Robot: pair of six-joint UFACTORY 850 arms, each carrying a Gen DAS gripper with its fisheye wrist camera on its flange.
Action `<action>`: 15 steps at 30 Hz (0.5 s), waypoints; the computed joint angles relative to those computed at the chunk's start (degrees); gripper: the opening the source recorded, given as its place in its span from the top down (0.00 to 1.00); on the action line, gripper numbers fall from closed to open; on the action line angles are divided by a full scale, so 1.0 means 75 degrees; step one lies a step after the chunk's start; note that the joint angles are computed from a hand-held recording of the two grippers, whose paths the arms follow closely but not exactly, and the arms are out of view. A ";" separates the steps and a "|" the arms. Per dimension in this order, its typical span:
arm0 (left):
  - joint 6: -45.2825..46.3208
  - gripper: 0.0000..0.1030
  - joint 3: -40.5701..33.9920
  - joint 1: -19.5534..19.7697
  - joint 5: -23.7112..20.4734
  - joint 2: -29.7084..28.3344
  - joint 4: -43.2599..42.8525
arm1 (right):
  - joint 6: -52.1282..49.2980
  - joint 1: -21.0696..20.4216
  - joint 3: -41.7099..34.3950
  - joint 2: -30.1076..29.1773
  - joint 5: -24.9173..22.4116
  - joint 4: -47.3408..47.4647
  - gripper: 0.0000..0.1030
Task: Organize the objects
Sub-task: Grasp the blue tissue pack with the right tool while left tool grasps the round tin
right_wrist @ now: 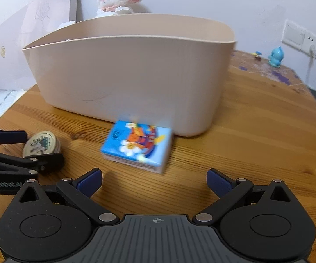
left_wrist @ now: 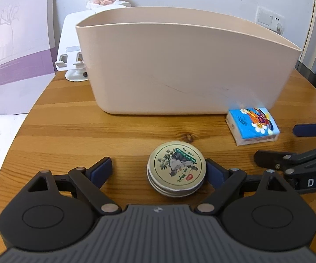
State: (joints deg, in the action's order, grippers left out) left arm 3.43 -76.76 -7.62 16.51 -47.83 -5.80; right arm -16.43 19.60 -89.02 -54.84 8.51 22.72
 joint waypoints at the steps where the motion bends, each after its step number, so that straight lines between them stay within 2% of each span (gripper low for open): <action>1: -0.0073 0.13 -0.0017 0.0026 0.0028 -0.0016 0.0121 | -0.0398 0.0036 -0.0105 -0.0065 -0.0035 0.0416 0.00; 3: 0.0155 0.14 -0.0081 0.0038 0.0091 -0.0068 -0.0119 | -0.0763 0.0077 -0.0244 -0.0154 -0.0020 0.0827 0.00; 5: 0.0017 0.14 -0.0132 0.0105 0.0104 -0.0100 0.0078 | -0.0860 0.0095 -0.0372 -0.0244 -0.0033 0.0978 0.00; 10: -0.0338 0.15 -0.0097 0.0216 0.0203 -0.0091 0.0630 | -0.2229 0.0165 -0.0548 -0.0398 0.0185 0.2304 0.00; 12: -0.0341 0.18 0.0004 0.0213 0.0274 -0.0034 0.0648 | -0.2106 0.0183 -0.0550 -0.0420 0.0295 0.2252 0.01; 13: -0.0274 0.21 0.0080 0.0212 0.0370 -0.0001 0.0570 | -0.1980 0.0203 -0.0494 -0.0404 0.0393 0.2164 0.02; 15: -0.0165 0.30 0.0237 0.0197 0.0656 0.0045 0.0351 | -0.1477 0.0227 -0.0362 -0.0349 0.0614 0.1701 0.16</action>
